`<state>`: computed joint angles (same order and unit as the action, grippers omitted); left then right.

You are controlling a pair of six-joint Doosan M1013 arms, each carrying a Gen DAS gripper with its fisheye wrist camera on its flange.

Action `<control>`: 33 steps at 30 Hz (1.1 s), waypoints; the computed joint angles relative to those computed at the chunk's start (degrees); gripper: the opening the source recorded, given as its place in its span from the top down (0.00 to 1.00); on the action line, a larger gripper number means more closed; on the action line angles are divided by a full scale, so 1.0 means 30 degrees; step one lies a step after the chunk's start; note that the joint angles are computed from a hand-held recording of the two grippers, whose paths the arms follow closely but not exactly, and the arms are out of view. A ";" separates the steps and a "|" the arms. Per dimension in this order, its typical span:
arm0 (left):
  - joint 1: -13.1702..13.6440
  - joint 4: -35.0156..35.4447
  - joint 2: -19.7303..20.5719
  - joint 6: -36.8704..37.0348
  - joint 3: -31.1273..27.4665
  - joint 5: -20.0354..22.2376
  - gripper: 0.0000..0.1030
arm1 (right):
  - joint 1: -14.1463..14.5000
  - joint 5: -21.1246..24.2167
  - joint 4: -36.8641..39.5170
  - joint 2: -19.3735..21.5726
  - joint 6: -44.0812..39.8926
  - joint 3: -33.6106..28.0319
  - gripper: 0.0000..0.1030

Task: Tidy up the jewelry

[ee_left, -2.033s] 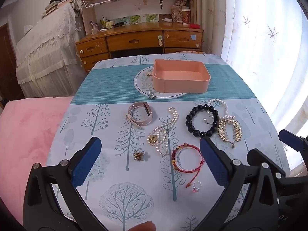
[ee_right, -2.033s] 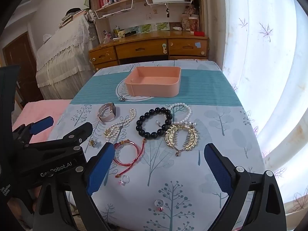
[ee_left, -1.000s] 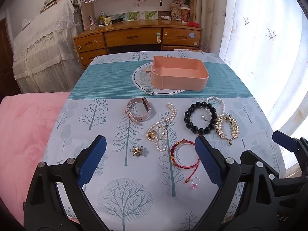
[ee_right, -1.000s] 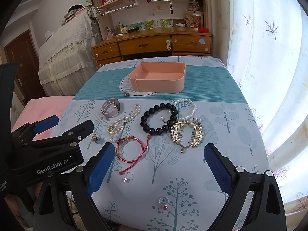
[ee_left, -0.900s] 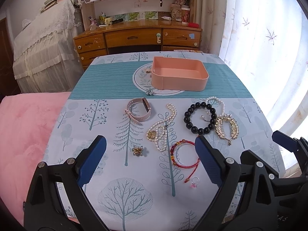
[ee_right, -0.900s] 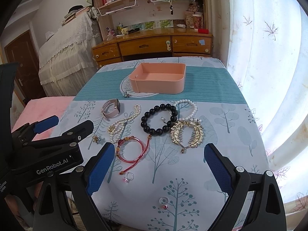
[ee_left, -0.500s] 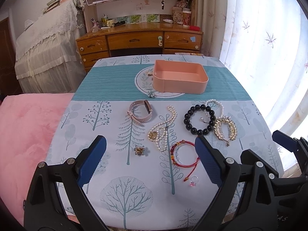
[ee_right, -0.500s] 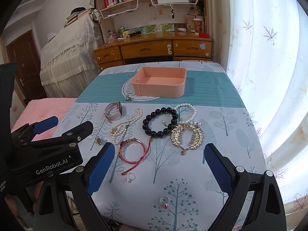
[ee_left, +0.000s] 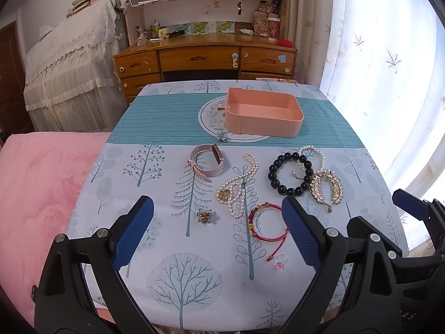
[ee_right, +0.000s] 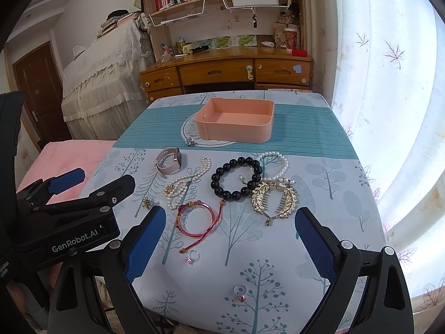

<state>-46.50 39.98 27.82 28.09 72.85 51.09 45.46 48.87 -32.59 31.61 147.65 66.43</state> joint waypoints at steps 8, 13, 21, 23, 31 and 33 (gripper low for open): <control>0.0108 -0.0340 0.0033 0.0133 0.0030 -0.0091 0.10 | 0.0021 0.0080 0.0093 0.0074 -0.0120 -0.0100 0.07; 0.0162 -0.0554 0.0078 0.0269 -0.0001 -0.0092 0.10 | 0.0048 0.0148 0.0170 0.0091 -0.0178 -0.0142 0.07; 0.0286 -0.0913 0.0103 0.0524 0.0064 -0.0188 0.10 | 0.0039 0.0189 0.0184 0.0136 -0.0239 -0.0196 0.07; 0.0342 -0.1119 0.0109 0.0633 0.0072 -0.0300 0.10 | 0.0062 0.0298 0.0272 0.0181 -0.0319 -0.0264 0.07; 0.0438 -0.1487 0.0150 0.1037 0.0058 -0.0356 0.10 | 0.0143 0.0435 0.0407 0.0127 -0.0285 -0.0193 0.07; 0.0430 -0.1446 0.0160 0.1013 0.0047 -0.0322 0.10 | 0.0141 0.0433 0.0430 0.0094 -0.0298 -0.0149 0.07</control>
<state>-45.21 35.64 28.30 31.13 72.99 50.13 45.88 50.17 -31.30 31.89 146.75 65.98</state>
